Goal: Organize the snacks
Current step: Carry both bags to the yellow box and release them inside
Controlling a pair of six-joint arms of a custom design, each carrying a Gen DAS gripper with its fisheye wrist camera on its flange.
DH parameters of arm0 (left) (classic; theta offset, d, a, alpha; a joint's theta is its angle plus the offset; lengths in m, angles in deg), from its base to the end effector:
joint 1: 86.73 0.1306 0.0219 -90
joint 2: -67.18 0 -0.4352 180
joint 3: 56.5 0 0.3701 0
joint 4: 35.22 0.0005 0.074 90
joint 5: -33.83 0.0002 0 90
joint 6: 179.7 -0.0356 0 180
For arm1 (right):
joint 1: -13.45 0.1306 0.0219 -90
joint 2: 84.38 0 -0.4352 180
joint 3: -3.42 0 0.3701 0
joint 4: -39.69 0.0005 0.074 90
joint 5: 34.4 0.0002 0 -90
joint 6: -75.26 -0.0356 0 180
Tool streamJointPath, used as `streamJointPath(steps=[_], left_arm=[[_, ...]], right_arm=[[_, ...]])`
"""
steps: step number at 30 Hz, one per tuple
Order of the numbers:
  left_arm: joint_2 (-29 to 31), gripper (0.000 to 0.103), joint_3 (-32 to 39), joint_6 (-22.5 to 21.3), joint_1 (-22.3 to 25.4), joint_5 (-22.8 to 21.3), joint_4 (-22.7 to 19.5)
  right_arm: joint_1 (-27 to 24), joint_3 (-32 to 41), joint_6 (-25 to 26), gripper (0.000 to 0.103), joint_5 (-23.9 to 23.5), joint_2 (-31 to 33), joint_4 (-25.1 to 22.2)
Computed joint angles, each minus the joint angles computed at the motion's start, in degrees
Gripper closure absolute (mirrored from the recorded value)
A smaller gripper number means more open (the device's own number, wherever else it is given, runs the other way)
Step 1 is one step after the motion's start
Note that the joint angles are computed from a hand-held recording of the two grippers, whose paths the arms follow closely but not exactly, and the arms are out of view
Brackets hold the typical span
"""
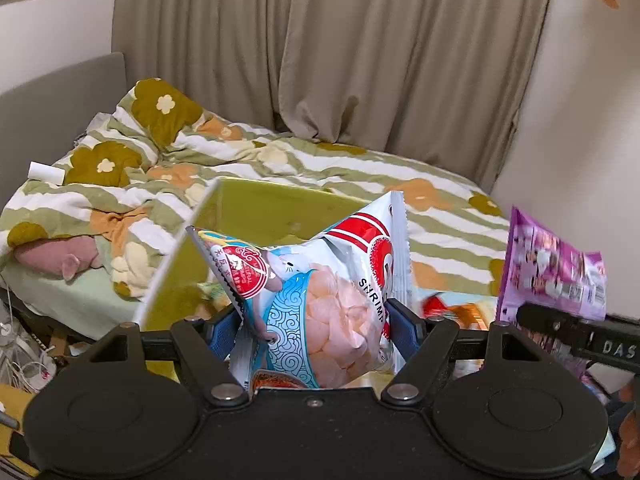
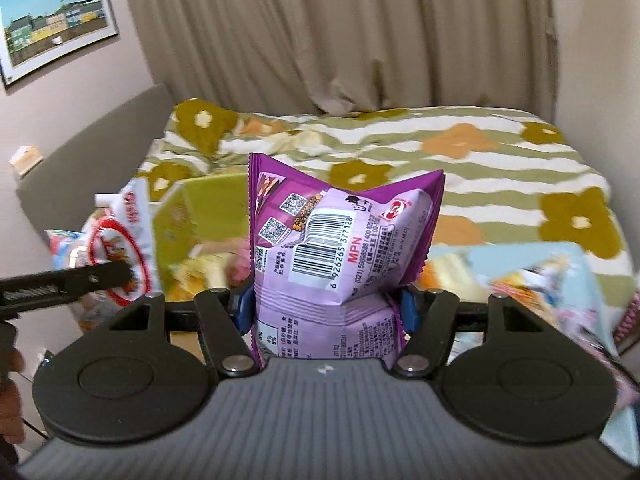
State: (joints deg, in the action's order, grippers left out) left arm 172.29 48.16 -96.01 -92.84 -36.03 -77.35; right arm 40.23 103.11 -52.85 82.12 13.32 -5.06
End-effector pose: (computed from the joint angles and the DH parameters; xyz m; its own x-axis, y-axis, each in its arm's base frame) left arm 0.5797 -0.0749 0.4750 -0.6300 0.1712 -0.7575 0.4238 0.8931 -0.1506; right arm 0.4785 0.2231 0.5027 -0.5451 0.3435 -0.7648 0.2871 0.9335 0.2146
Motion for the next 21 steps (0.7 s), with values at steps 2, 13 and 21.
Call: streamJointPath(steps=[2,13,21], left_arm=[[2.4,0.024,2.7,-1.8,0.9,0.6,-1.8],[10.4,0.017,10.2,-11.7,4.2,4.3,-9.7],[9.8,0.000,9.1,-13.2,5.5,5.8,-8.9]], right_arm=[[0.3,4.4,0.7,0.023,-0.3,3.4,-0.8],[1.7,23.9,-2.6,0.023,0.9,18.0,-10.9],[2.3,30.0,-5.6,0.023,1.8,22.1,-16.8]])
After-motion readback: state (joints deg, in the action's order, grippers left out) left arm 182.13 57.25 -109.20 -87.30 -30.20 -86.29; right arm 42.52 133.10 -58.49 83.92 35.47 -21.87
